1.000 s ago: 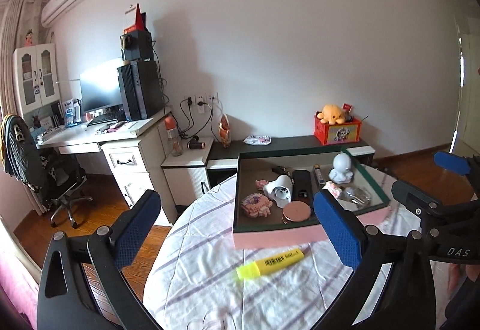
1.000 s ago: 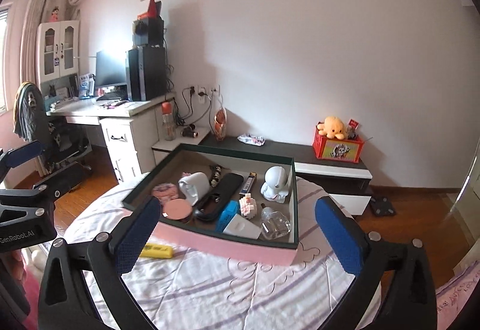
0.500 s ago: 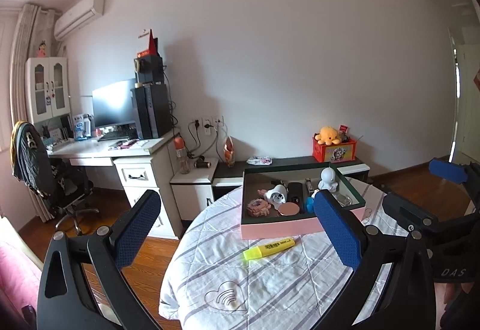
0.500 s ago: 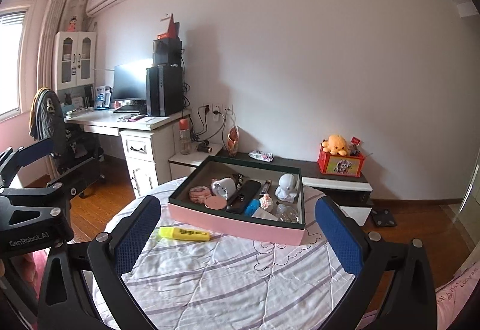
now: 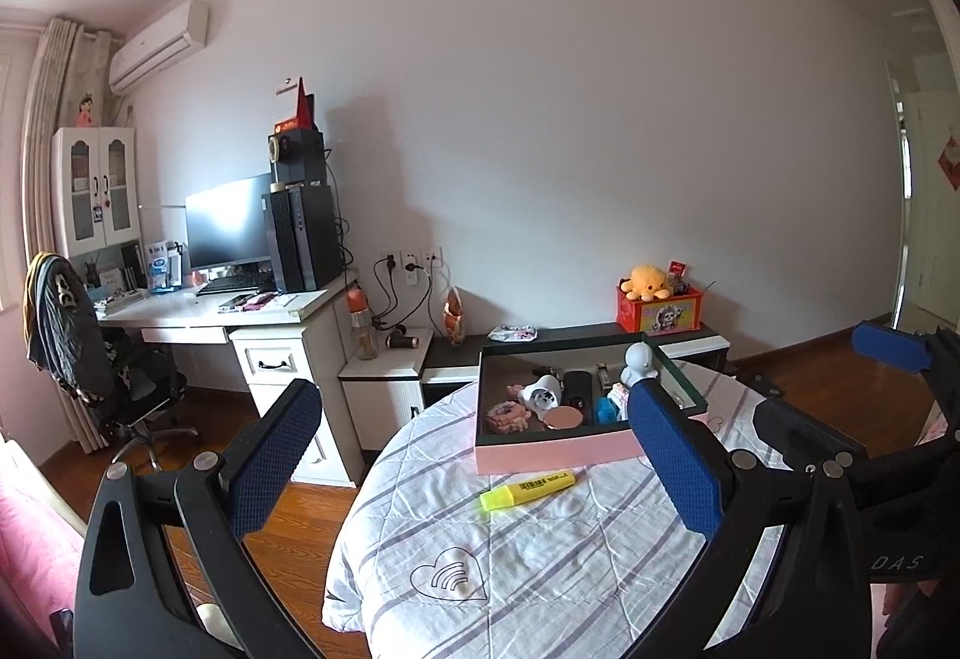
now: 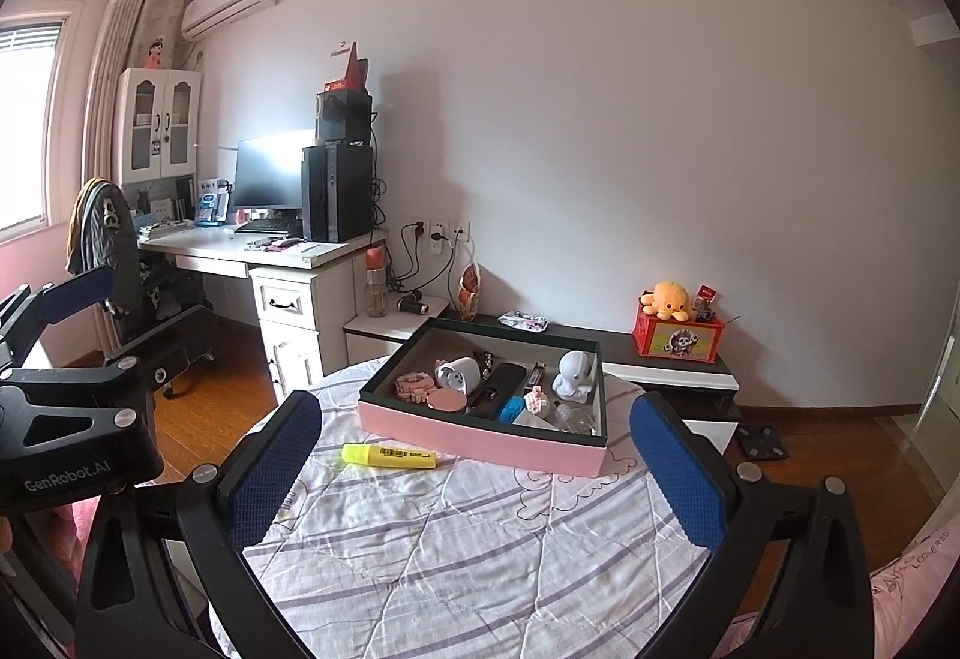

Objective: Organize rigid objects
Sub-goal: 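Withdraw both tools from the box toward the yellow highlighter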

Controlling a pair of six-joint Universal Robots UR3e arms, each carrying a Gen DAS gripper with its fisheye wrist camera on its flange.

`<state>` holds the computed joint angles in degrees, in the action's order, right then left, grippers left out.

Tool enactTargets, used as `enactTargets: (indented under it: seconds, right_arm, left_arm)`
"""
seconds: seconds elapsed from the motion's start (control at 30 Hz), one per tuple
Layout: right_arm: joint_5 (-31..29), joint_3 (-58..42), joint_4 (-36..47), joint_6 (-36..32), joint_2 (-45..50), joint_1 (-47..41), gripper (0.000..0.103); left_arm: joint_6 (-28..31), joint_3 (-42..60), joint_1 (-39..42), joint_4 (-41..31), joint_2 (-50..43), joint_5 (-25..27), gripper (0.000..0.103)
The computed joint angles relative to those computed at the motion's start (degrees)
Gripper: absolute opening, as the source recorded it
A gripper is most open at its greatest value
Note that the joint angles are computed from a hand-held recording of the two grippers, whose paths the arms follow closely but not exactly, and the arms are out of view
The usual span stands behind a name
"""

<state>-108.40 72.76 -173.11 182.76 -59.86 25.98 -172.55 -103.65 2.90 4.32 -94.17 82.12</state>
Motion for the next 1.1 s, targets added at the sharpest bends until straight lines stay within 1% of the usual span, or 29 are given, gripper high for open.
enactTargets:
  seconds: [0.17,0.43,0.67,0.77,0.87,0.97,1.1]
  right_arm:
    - [-0.5,1.5,-0.7,0.2,-0.8,-0.1,0.103]
    - [1.2,1.9,-0.4,1.1,-0.1,-1.6,0.103]
    - [3.2,0.0,1.4,1.8,2.8,-3.7,0.103]
    - [4.4,-0.6,2.4,2.3,4.2,-5.3,0.103]
    - [5.8,-0.6,3.1,2.7,5.5,-7.5,0.103]
    - [6.9,-2.0,4.6,3.4,7.4,-9.8,0.103]
    - [8.1,-6.3,7.9,3.4,11.3,-12.5,0.103]
  left_arm:
    - [0.7,0.6,-1.3,-0.3,-0.9,1.2,0.103]
    - [1.1,3.5,-3.0,-1.2,-4.9,2.7,0.103]
    - [1.3,7.6,-2.4,-3.7,-10.5,0.5,0.103]
    - [1.4,10.4,-1.4,-6.0,-14.1,-0.4,0.103]
    - [1.1,13.8,-0.7,-8.9,-18.3,-0.2,0.103]
    - [0.7,18.7,-0.5,-12.7,-23.5,0.6,0.103]
    - [2.1,26.4,-0.3,-19.0,-30.7,-1.1,0.103]
